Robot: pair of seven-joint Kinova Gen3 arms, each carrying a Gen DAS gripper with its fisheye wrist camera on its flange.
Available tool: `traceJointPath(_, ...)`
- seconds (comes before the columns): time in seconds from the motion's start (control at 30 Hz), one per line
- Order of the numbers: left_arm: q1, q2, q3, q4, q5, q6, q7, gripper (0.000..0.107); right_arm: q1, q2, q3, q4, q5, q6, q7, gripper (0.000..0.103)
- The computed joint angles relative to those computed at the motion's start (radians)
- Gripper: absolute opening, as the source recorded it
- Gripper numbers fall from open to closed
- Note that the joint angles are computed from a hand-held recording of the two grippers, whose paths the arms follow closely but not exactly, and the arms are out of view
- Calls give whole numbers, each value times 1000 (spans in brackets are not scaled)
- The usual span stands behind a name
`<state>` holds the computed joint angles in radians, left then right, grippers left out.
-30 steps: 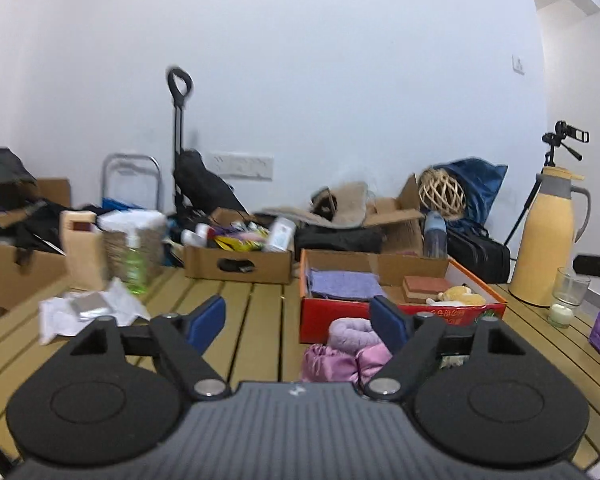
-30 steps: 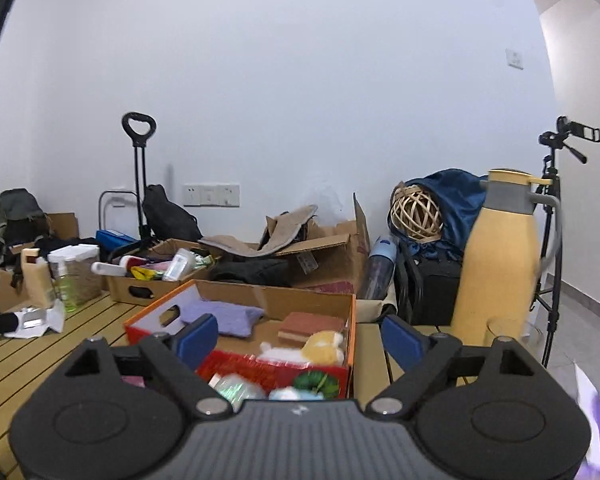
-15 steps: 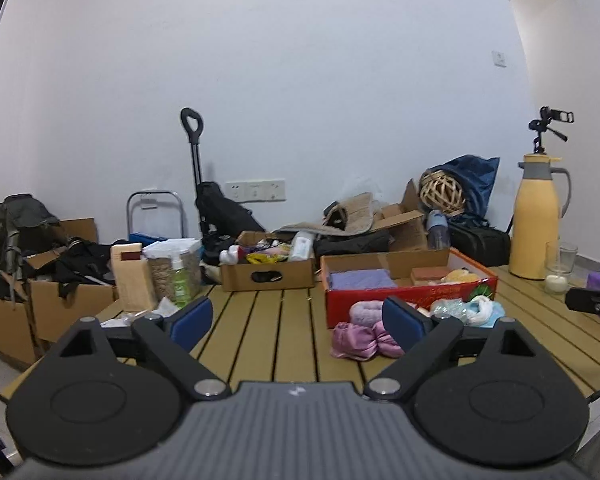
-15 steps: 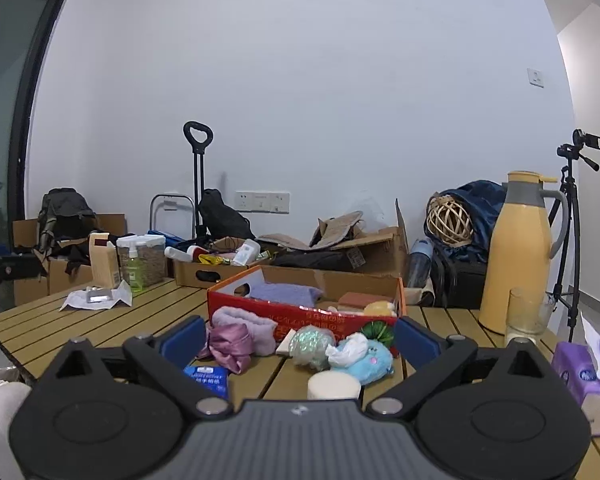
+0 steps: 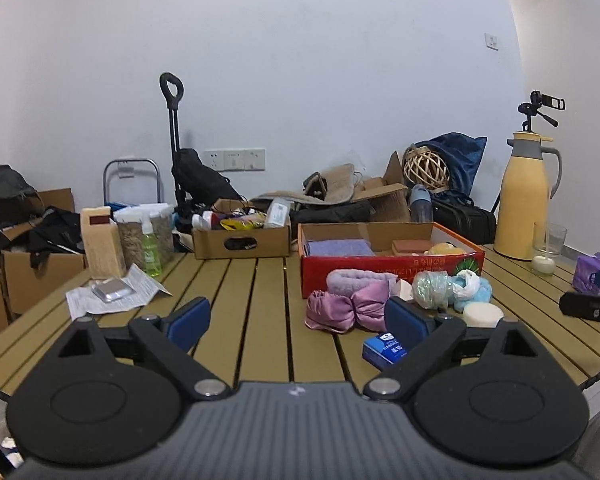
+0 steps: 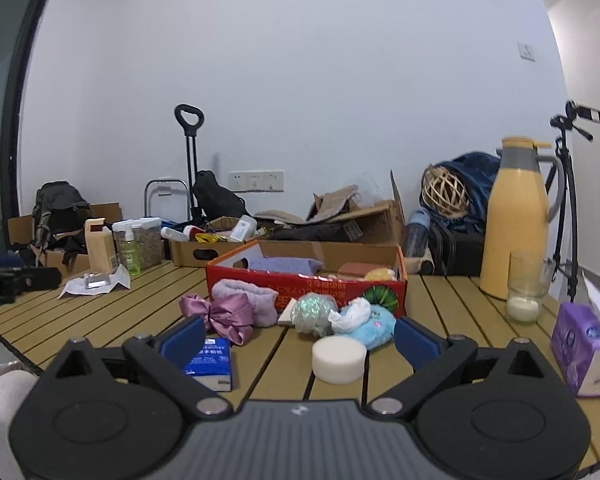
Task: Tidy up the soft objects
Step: 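Move both grippers back over the pink satin bow, then grasp the pink satin bow scrunchie with both grippers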
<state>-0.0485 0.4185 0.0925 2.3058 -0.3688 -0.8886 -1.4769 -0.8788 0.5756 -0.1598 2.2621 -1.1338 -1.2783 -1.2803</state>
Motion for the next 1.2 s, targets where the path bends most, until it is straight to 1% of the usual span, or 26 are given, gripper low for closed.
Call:
traceJointPath(0.1, -2, 19, 2, -11, -10, -2, 0, 96, 10, 13, 2, -5, 10, 14, -7, 101)
traceJointPath(0.27, -9, 60, 15, -73, -24, 49, 47, 96, 29, 36, 13, -16, 42, 24, -31, 101)
traceJointPath(0.33, -21, 82, 30, -103, -51, 65, 78, 96, 37, 46, 18, -29, 43, 32, -33, 101)
traceJointPath(0.4, -13, 105, 36, -136, -59, 91, 88, 96, 49, 58, 22, -40, 56, 43, -40, 101)
traceJointPath(0.47, -7, 134, 45, -170, -65, 113, 99, 96, 63, 57, 27, -60, 51, 82, -10, 101)
traceJointPath(0.53, -1, 152, 57, -218, -80, 182, 138, 96, 69, 55, 38, -84, 37, 111, 42, 101)
traceJointPath(0.6, -24, 180, 96, -268, -125, 249, 179, 96, 82, 48, 45, -106, 33, 145, 94, 101)
traceJointPath(0.67, -48, 210, 137, -324, -191, 318, 236, 96, 107, 41, 49, -122, 58, 188, 119, 101)
traceJointPath(0.73, -98, 243, 213, -384, -272, 387, 281, 95, 120, 37, 79, -143, 87, 257, 120, 98)
traceJointPath(0.77, -102, 255, 234, -418, -296, 427, 302, 94, 149, 33, 71, -163, 98, 297, 135, 97)
traceJointPath(0.8, -90, 264, 237, -458, -322, 468, 333, 89, 179, 32, 60, -188, 102, 338, 156, 95)
traceJointPath(0.83, -84, 273, 246, -497, -339, 505, 349, 84, 192, 37, 68, -212, 112, 372, 162, 92)
traceJointPath(0.87, -92, 290, 272, -543, -355, 544, 355, 83, 193, 42, 89, -231, 122, 406, 160, 91)
traceJointPath(0.9, -108, 312, 310, -589, -362, 585, 349, 82, 212, 49, 92, -259, 139, 447, 161, 87)
traceJointPath(0.93, -120, 337, 344, -635, -352, 618, 335, 80, 221, 52, 106, -276, 168, 485, 146, 83)
traceJointPath(0.97, -123, 361, 366, -682, -326, 651, 313, 78, 247, 60, 104, -302, 209, 526, 128, 81)
traceJointPath(1.0, -131, 387, 399, -728, -288, 691, 275, 74, 290, 67, 83, -330, 250, 566, 118, 77)
traceJointPath(1.03, -148, 419, 442, -774, -266, 732, 237, 68, 326, 77, 68, -362, 284, 607, 105, 73)
traceJointPath(1.1, -193, 484, 535, -854, -265, 803, 207, 63, 366, 99, 67, -431, 324, 688, 83, 67)
traceJointPath(1.13, -218, 516, 581, -882, -282, 836, 216, 61, 383, 113, 70, -471, 341, 729, 63, 65)
traceJointPath(1.17, -242, 546, 627, -907, -286, 877, 210, 59, 382, 124, 92, -504, 360, 768, 32, 64)
traceJointPath(1.2, -256, 570, 657, -929, -275, 918, 199, 53, 393, 139, 100, -541, 392, 805, -8, 64)
